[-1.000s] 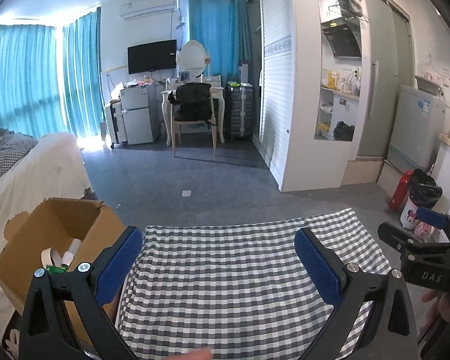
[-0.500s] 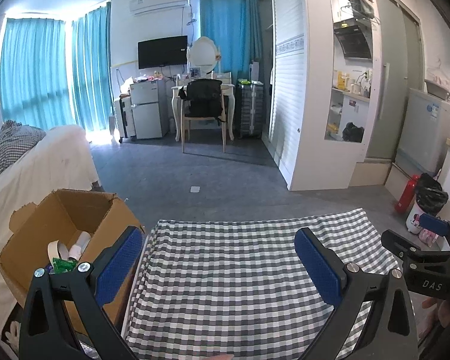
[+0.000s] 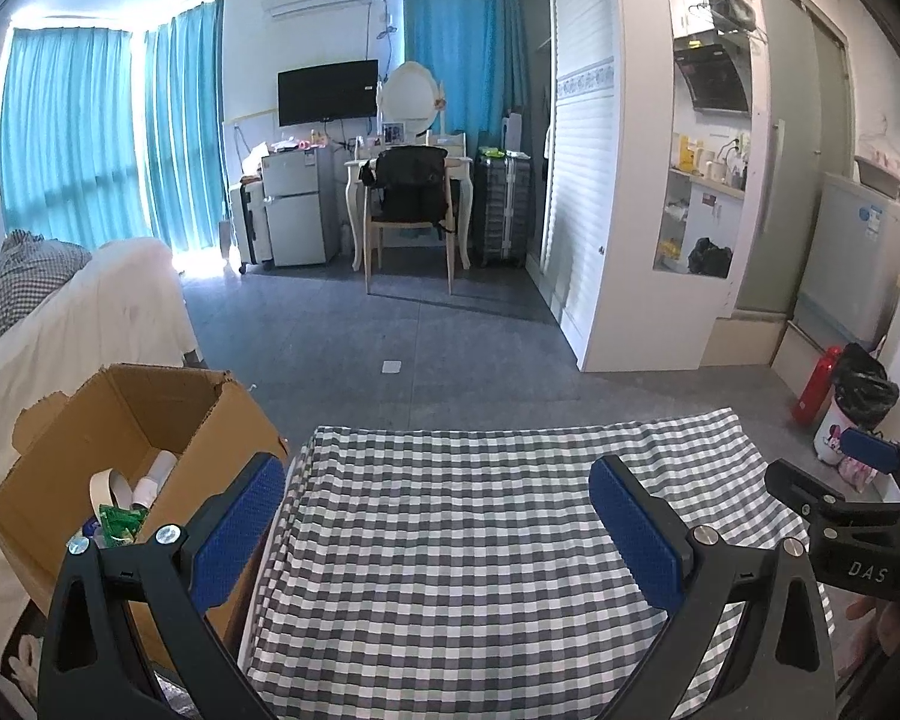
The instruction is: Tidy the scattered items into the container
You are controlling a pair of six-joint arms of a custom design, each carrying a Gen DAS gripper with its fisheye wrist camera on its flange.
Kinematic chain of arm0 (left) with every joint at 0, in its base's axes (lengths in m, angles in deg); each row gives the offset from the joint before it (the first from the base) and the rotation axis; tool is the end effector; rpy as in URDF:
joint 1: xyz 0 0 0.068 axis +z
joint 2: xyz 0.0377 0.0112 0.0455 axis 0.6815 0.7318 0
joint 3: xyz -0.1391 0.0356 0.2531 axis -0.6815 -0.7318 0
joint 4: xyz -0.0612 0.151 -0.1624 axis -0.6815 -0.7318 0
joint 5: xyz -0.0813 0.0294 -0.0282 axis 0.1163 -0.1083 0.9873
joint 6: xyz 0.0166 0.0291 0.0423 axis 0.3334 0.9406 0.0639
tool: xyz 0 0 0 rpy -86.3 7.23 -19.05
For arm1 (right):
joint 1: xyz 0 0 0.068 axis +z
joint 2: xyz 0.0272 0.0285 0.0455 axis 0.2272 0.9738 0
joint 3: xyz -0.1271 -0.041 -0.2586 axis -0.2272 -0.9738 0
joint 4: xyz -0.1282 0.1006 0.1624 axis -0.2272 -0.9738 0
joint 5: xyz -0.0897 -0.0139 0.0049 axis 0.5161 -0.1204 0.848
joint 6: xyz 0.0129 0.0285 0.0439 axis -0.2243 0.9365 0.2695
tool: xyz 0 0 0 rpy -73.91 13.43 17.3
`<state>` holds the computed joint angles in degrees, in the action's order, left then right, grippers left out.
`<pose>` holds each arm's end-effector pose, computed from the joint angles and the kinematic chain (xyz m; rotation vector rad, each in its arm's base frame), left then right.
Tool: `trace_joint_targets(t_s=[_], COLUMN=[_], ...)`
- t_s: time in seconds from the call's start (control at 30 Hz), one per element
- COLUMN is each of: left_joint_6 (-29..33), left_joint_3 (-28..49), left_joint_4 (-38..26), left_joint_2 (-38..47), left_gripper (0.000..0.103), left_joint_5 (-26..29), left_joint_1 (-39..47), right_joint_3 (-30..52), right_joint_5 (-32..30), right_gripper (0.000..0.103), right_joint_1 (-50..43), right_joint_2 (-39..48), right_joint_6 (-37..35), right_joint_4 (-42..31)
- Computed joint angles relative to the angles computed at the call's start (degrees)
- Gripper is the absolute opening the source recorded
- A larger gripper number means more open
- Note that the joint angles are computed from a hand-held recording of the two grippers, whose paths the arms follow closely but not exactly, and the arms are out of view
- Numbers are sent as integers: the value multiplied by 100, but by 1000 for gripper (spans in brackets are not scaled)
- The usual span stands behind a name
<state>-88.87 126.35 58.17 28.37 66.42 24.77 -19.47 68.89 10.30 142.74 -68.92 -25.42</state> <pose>0.2874 -0.0945 0.2126 0.3415 2.1252 -0.1875 0.2283 -0.0171 0.2095 0.2757 2.2388 -0.1501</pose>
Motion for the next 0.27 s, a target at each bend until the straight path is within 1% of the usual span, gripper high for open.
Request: trace_joint_targets(t_s=[0.27], left_joint_6=[1], left_joint_3=[73], left_joint_4=[-51], left_joint_2=[85], left_gripper=[103], left_joint_5=[110], left_joint_1=[94], right_joint_3=[11], right_joint_5=[41], right_gripper=[103], right_joint_1=[57], right_joint_2=[46], right_joint_6=[41], right_joint_4=[15])
